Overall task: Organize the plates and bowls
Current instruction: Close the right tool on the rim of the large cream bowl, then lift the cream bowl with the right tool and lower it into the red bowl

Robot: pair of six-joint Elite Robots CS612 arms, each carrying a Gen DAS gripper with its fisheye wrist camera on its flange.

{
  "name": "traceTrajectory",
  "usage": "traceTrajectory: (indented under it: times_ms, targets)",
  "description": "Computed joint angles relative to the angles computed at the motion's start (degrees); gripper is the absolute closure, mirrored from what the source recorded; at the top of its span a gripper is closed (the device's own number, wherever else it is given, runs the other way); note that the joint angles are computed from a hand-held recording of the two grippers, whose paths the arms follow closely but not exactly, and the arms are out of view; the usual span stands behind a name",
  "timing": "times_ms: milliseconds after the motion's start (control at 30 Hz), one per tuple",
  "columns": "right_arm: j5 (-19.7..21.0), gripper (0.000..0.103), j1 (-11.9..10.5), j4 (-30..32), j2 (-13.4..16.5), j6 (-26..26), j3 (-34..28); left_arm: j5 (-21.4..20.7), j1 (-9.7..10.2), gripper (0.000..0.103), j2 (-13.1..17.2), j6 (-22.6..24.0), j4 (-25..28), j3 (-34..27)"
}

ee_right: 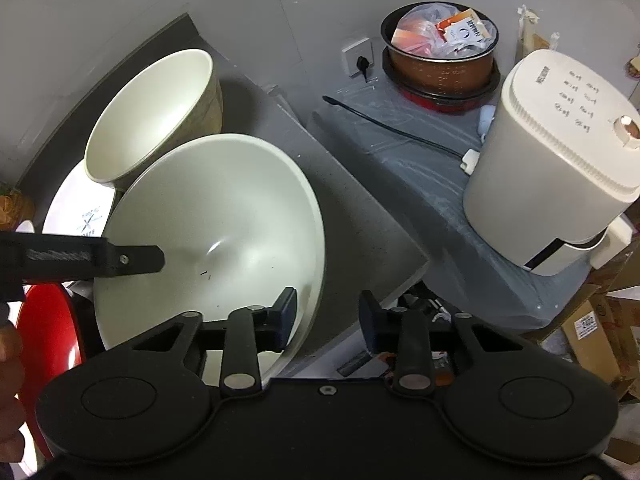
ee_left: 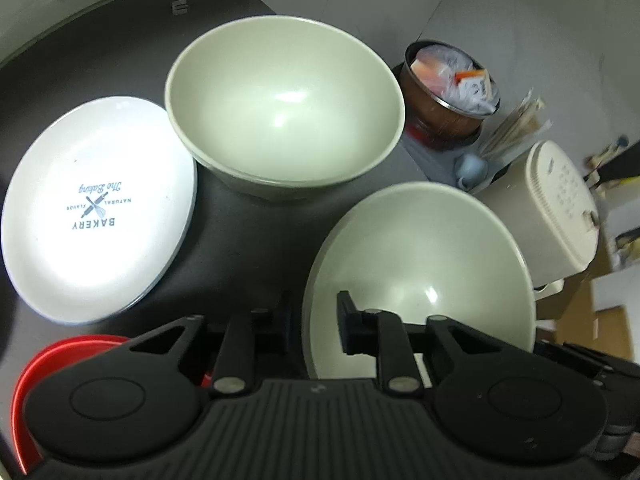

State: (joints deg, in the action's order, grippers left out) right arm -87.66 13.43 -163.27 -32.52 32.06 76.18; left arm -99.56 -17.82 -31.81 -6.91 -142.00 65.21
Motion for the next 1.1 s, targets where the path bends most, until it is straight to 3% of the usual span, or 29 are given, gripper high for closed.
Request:
traceTrajectory:
  times_ms: [100,333,933,1100]
  targets:
    - [1.8,0.09,-0.18,-1.36,0.33,-0.21,-0.01,-0.26,0.11,0.089,0.41,-1.57,0.65,-0.54]
    - [-0.55,0.091,0.2,-6.17,-0.3,0.23,1.48,-2.31,0.69,0.093,-0.16,-2.32,-0.61,0.34]
    - [-5.53,0.09,2.3,-14.27,-3.0,0.61,3.53,-5.65,2.99,0.093,-4.92,-3.02,-10.15,6.24]
    - [-6.65,0.09,3.02,-16.06,-3.57,1.36,4.07,-7.2,4.03,0.098,-6.04,-3.57,-12.03,7.77]
